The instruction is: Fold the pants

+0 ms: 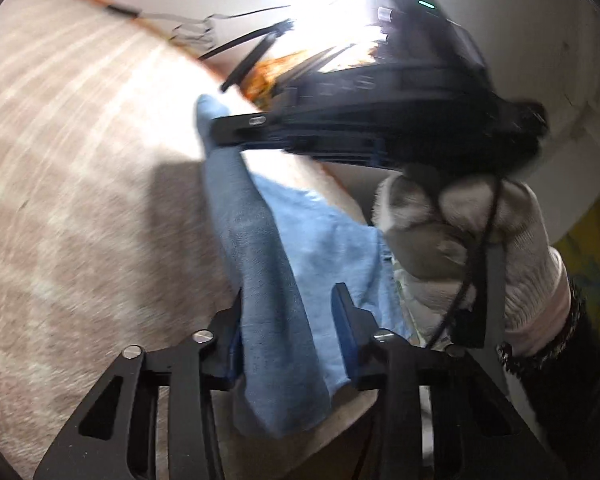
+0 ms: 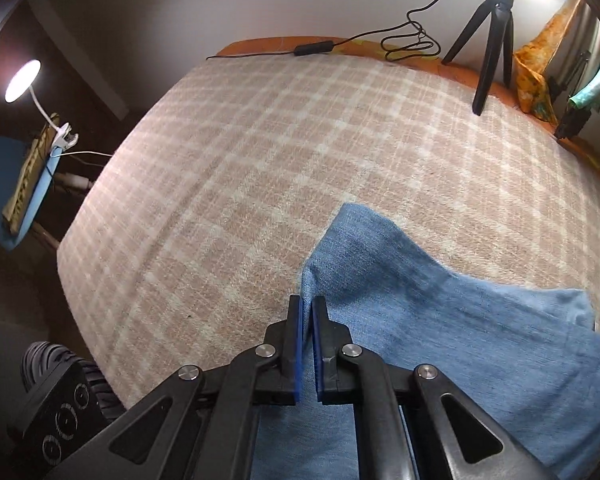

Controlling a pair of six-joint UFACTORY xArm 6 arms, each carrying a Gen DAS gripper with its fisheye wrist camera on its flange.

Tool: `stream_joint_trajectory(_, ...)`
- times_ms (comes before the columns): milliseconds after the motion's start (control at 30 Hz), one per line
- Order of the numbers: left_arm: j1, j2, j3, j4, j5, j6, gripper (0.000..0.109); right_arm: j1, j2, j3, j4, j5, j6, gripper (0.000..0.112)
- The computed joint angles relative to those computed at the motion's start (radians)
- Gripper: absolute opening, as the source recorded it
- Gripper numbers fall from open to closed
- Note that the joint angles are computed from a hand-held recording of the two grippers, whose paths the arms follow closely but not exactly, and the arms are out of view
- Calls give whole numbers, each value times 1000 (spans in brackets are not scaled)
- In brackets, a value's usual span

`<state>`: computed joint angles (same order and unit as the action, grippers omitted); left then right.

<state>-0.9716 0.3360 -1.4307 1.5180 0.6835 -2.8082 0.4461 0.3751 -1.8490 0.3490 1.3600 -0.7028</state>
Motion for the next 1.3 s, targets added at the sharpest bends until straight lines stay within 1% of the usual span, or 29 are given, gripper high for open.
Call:
stream_joint_trajectory(33, -7, 2, -6, -3, 14, 20, 31, 0, 4, -12, -5, 5, -2, 9)
stream_joint_trajectory(67, -12, 10, -24, -16, 29, 54, 28, 17, -13, 18, -18, -23, 9, 22)
stream_joint_trajectory(100, -19, 11, -29, -28, 43, 73, 28, 20, -19, 23, -28, -28, 9, 32)
stream_joint_trajectory(133, -20, 18, -43, -36, 53, 95, 28, 21, -15, 10, -38, -24, 4, 38)
stream_joint_trajectory(233, -27, 33, -71, -59, 73, 148, 28, 37, 18, -39, -88, -1, -12, 38)
stream_joint_trajectory(300, -31, 41, -86, -72, 82, 173, 28, 52, 30, -53, -128, 6, -12, 43)
stream_joint_trajectory(333, -41, 44, -93, -78, 92, 181, 28, 61, 36, -60, -145, 14, -10, 48)
stream_joint_trajectory(433, -33, 63, -133, -109, 95, 244, 28, 92, 33, -36, -218, -6, -15, 51)
stream_joint_trajectory(500, -33, 72, -150, -126, 99, 273, 28, 111, 23, 4, -284, -46, -16, 46)
stream_joint_trajectory(567, -33, 76, -158, -144, 105, 284, 28, 115, 19, 32, -323, -78, -11, 23)
stream_joint_trajectory(600, -35, 78, -161, -157, 112, 288, 28, 107, 21, 32, -312, -81, -13, 19)
stream_joint_trajectory(633, -38, 80, -163, -168, 123, 291, 29, 96, 19, 36, -290, -89, -18, 13)
stream_joint_trajectory(667, -43, 83, -166, -184, 139, 296, 33, 87, 15, 40, -273, -100, -23, 9)
stream_joint_trajectory(733, -54, 86, -164, -203, 157, 282, 41, 57, 17, 28, -213, -101, -21, 6)
stream_joint_trajectory(767, -56, 88, -158, -195, 157, 245, 42, 41, 19, 18, -179, -99, -11, 5)
stream_joint_trajectory(833, -50, 100, -157, -177, 136, 212, 42, 8, 31, -11, -113, -78, 10, 4)
stream_joint_trajectory(867, -46, 108, -163, -166, 120, 215, 40, -6, 34, -18, -83, -71, 14, 4)
stream_joint_trajectory(933, -46, 117, -174, -140, 117, 221, 37, -31, 28, -14, -38, -78, 11, 4)
stream_joint_trajectory(967, -46, 119, -180, -110, 118, 214, 29, -47, 27, -16, -7, -73, 8, 4)
stream_joint_trajectory(1000, -48, 116, -182, -93, 117, 220, 25, -60, 25, -17, 16, -70, 9, 4)
stream_joint_trajectory(1100, -32, 132, -228, -85, 86, 282, 24, -102, 22, -31, 87, -61, 12, 4)
stream_joint_trajectory(1167, -24, 141, -255, -78, 73, 310, 24, -140, 37, -68, 147, -35, 23, 3)
stream_joint_trajectory(1267, -5, 185, -336, -74, 31, 363, 24, -184, 44, -105, 203, -16, 27, 3)
stream_joint_trajectory(1300, 2, 180, -320, -53, 21, 345, 24, -195, 43, -112, 215, -12, 30, 3)
